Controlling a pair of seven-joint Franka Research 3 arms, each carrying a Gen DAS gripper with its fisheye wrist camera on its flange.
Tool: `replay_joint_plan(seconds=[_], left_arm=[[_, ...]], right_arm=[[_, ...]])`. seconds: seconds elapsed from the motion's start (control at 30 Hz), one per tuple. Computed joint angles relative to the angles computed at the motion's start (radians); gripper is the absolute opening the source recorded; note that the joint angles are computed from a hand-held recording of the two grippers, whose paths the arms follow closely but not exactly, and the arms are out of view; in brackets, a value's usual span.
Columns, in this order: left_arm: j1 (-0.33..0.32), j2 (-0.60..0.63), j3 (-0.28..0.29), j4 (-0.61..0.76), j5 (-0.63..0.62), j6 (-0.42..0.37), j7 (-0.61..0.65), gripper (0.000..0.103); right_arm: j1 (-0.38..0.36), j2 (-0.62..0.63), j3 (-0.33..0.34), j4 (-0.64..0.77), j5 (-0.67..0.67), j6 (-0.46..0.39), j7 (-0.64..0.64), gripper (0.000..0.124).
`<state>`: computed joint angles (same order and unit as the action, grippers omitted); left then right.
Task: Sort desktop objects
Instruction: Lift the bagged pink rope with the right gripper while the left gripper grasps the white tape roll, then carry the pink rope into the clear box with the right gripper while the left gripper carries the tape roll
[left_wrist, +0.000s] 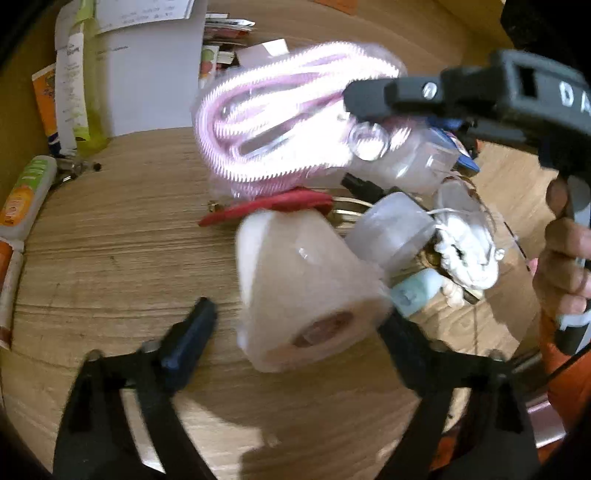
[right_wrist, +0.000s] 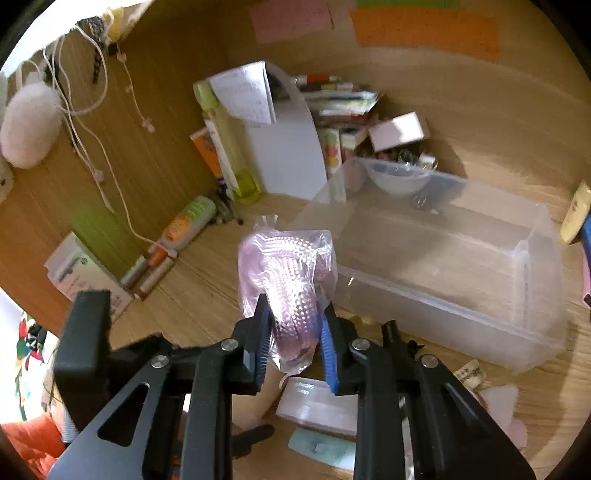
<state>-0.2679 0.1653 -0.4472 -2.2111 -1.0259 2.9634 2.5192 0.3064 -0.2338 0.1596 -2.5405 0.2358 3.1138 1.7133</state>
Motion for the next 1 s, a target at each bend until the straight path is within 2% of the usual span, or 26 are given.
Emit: replay_joint_plan(seconds=[0.03,0.13,0.23,0.37,0.4,0.43,0.5,0.63,0.67,0.77,0.83,1.0], left_arm=[[0.0,-0.006,-0.002,-0.005,-0.001,0.001,0.003,0.067],[-0.012,-0.008,0.0,-0.019,0.035,0.054,-0.033,0.067],[0.001,-0.016,-0.007,-0.027,0.032,0.06,-0.051,0.067],[0.004,-0.04,-0.018,-0.043,0.008,0.109,-0.042,0.067],[0.001,-0.039,-0.01,-0.035,0.027,0.099,-0.058,0.067],[0.014,-0.061,-0.023,-0.045,-0.026,0.082,-0.018,0.067],[0.001,-0.082,-0.007,-0.049,-0.074,0.07,0.022,0.065],[-0.035,-0.11,0.037,-0.068,-0.136,0.087,0.083,0.063],[-0.045,-0.123,0.048,-0.079,-0.149,0.084,0.089,0.063],[-0.075,-0.105,0.081,-0.067,-0.091,0.105,0.032,0.062],[-0.068,-0.095,0.085,-0.056,-0.078,0.098,0.015,0.062],[-0.057,-0.111,0.082,-0.042,-0.189,0.103,0.106,0.062]], right_arm=[[0.0,-0.015,0.001,-0.009,0.002,0.007,0.004,0.021],[-0.034,-0.055,0.03,-0.03,-0.017,0.022,0.024,0.021],[-0.075,-0.098,0.062,-0.054,-0.035,0.033,0.049,0.021],[-0.091,-0.147,0.064,-0.084,-0.033,0.042,0.066,0.021],[-0.087,-0.158,0.057,-0.092,-0.03,0.044,0.064,0.021],[-0.104,-0.174,0.069,-0.101,-0.031,0.046,0.073,0.021],[-0.123,-0.196,0.076,-0.118,-0.031,0.051,0.079,0.021],[-0.087,-0.227,0.024,-0.14,-0.007,0.06,0.061,0.021],[-0.096,-0.233,0.03,-0.143,-0.006,0.057,0.06,0.021],[-0.124,-0.243,0.049,-0.144,-0.008,0.049,0.063,0.021],[-0.117,-0.25,0.037,-0.147,-0.005,0.049,0.055,0.021],[-0.14,-0.263,0.047,-0.146,-0.009,0.045,0.052,0.021]])
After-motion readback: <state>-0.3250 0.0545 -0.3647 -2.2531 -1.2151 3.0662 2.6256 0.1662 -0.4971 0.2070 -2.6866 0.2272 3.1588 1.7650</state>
